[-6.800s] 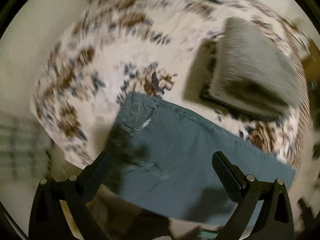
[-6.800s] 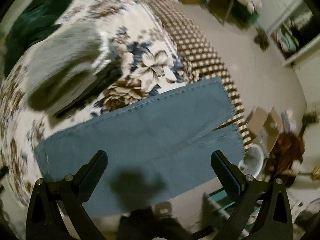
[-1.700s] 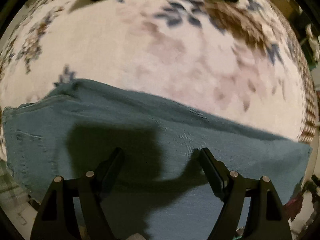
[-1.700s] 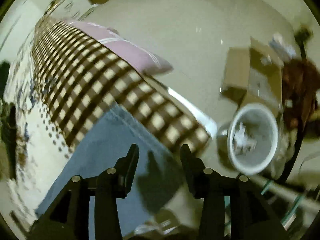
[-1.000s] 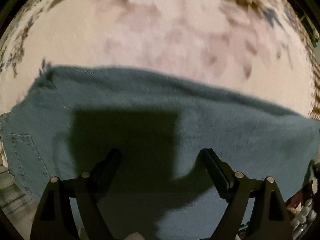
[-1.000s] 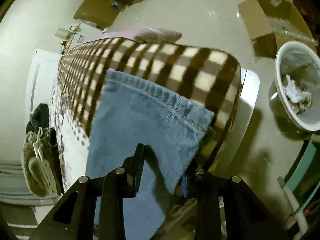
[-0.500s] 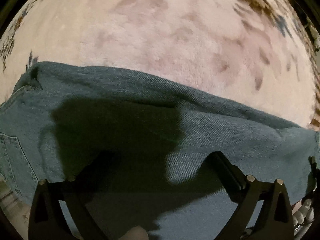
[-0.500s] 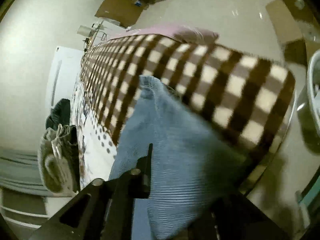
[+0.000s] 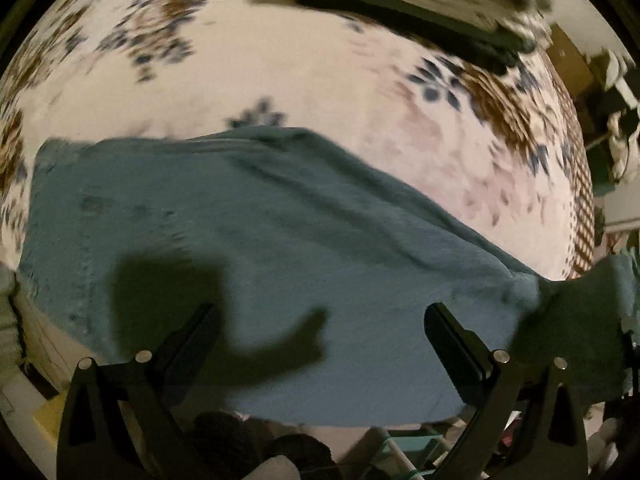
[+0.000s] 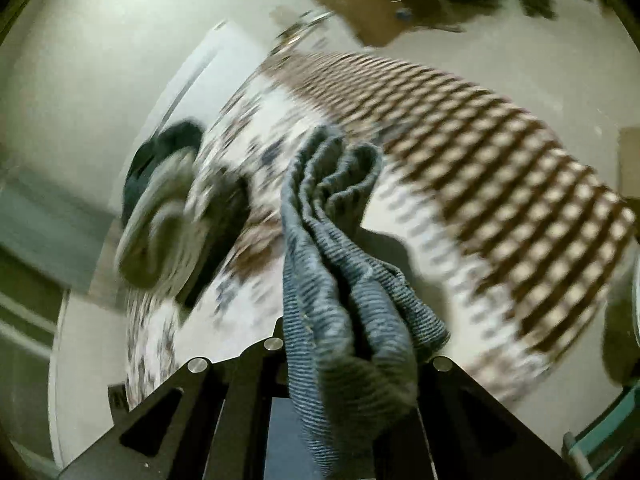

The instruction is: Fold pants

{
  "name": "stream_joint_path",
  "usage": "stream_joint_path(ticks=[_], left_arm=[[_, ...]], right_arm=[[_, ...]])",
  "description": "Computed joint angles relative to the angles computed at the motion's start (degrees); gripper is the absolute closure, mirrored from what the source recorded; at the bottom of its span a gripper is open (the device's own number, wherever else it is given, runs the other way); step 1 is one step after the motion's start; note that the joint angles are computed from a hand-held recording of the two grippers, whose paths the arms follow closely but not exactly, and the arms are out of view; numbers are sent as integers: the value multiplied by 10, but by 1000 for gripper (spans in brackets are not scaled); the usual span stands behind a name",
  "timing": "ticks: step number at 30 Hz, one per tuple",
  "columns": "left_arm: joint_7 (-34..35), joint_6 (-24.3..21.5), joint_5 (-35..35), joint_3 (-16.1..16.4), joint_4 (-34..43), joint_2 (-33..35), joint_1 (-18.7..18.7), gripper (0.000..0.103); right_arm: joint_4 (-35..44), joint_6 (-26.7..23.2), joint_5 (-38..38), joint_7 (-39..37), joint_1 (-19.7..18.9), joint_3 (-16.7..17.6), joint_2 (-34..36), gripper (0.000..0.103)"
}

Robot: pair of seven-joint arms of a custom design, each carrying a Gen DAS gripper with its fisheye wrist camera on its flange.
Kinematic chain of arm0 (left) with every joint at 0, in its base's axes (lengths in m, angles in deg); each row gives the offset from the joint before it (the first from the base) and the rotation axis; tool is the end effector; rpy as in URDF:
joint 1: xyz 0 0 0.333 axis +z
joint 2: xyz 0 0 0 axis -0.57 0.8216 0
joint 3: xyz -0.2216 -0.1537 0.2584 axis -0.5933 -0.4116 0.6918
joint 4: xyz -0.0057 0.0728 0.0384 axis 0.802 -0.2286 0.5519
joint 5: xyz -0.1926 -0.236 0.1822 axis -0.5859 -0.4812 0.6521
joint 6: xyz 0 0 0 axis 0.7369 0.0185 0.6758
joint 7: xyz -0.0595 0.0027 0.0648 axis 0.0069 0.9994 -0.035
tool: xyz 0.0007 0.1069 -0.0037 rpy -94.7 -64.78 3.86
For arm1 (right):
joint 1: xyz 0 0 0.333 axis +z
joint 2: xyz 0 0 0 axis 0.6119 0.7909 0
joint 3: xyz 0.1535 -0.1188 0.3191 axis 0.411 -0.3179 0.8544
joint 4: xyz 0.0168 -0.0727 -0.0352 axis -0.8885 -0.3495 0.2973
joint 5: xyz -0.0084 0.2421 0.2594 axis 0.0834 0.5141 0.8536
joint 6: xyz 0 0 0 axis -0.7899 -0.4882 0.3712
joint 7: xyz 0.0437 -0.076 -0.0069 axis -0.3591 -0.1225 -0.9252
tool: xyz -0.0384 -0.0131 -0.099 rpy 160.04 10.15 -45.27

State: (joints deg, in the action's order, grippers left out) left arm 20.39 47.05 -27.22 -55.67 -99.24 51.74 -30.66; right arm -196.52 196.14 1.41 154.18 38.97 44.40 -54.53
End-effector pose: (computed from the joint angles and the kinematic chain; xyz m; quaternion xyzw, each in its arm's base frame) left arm 0.5713 -0.0289 0.6226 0.7194 -0.6855 0.1072 0.0328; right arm 0.4006 0.0743 0.5972 -0.3312 0.8520 -0.0795 0.3976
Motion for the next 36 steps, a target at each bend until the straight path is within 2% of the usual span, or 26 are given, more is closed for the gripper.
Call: stream_joint_path(ticks=[4,6,10,12,13,17,20,21,24,27,30,33,36], left_arm=[[12,-16,-4,26,-44,-57,26,0],[22,-12,-2,39,-57,-61,36,0],[38,-9,19,58,-70,-61,60,0],[43,0,30,63,-78,-59,70,0],[47,5,35,65,-83,-57,75,0],[59,11,37,72,-93,-54,93,0],[59,5,25,74,-87,-49,103,0],[58,4,20,74,-85,-47,105,0],[59,5,2,68,-70,-39,105,0],[69,7,-16,59,-53,-30,100,0],[84,4,-36,47,-36,-15,91,0],[89,-3,-58,34,-28,-1,79,0],[93,-6,-76,21,-26,11,67,0]], right_arm=[[72,-3,-18,10,46,46,82,96],[96,-2,-38,28,68,59,122,96],[176,-18,-164,109,101,97,241,96],[207,-30,-207,130,131,89,287,96],[232,-51,-246,151,155,80,313,96],[306,-126,-322,169,233,38,376,95],[334,-172,-301,142,256,26,394,84],[342,-179,-286,121,257,28,397,74],[345,-156,-153,-19,219,80,399,58],[337,-158,-38,-124,188,118,386,57],[282,-136,67,-138,171,116,342,55],[260,-148,57,-90,189,75,307,49],[232,-137,98,-89,196,51,276,44]])
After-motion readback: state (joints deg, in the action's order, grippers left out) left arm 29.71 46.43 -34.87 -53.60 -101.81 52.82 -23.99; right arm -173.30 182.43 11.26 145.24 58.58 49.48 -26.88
